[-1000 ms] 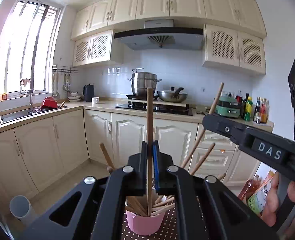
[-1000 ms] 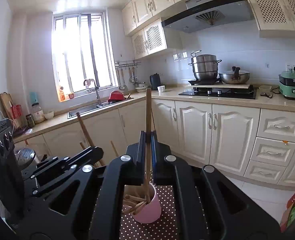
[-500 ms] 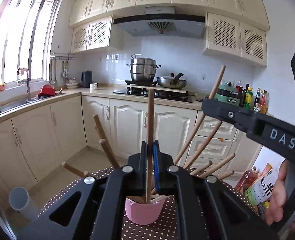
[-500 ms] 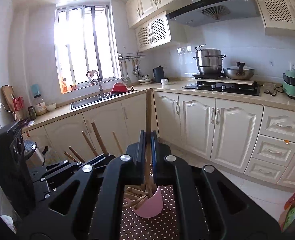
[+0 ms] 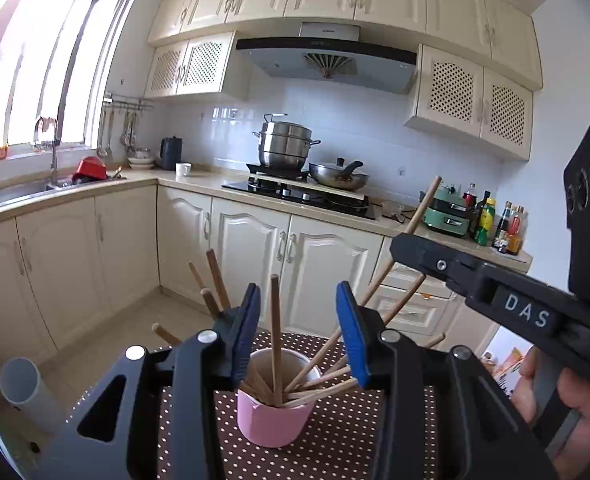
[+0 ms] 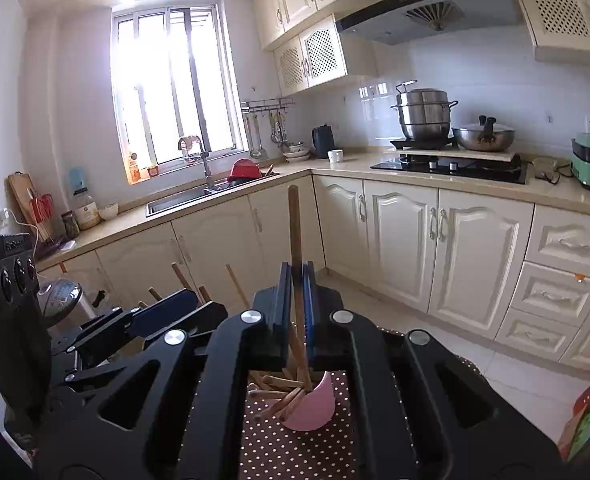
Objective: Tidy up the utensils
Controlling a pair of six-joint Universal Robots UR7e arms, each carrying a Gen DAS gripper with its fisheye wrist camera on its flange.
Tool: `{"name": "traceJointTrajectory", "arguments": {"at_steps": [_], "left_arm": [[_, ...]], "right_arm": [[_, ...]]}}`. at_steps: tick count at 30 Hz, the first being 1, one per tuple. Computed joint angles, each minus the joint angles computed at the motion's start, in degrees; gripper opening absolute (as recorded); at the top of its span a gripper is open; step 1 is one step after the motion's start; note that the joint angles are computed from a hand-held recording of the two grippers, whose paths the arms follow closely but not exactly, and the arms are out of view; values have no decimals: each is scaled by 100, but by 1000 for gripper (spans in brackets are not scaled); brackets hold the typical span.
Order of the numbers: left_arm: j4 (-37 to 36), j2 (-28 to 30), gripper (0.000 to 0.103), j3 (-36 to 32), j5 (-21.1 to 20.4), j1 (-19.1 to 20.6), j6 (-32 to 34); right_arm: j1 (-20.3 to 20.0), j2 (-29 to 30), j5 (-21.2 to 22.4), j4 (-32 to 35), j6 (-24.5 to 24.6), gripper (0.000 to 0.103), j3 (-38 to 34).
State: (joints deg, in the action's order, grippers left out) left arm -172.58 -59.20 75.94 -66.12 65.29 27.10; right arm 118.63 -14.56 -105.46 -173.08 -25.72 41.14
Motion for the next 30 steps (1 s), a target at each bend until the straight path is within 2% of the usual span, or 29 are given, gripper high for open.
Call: {"name": "traceJointTrajectory", "arguments": {"at_steps": [4, 6, 7, 8, 9, 17, 21, 30], "left_arm": [[-20, -71, 44, 22, -5, -1, -99], [-34, -91, 44, 14, 84, -11, -125], [-3, -104, 44, 9, 111, -18, -145], [23, -117, 44, 1, 127, -17, -159], [18, -133, 44, 10, 131, -16, -165], [-5, -326, 46, 199, 253, -84, -184], [-118, -446, 52, 349, 319, -152, -144], [-419, -862, 67, 1020, 672, -310, -161]], "right_arm": [[-12, -21, 19, 37, 27, 12, 11], [1, -3, -12, 95, 30, 22, -27], [4, 0, -4, 72, 13, 32, -25], [9, -1, 11, 55, 9, 47, -16], [14, -12, 29, -4, 6, 52, 20], [113, -153, -135, -582, -218, 53, 408], [198, -224, -476, -1088, -495, 57, 651], [316, -534, -889, -1800, -524, 61, 1487]]}}
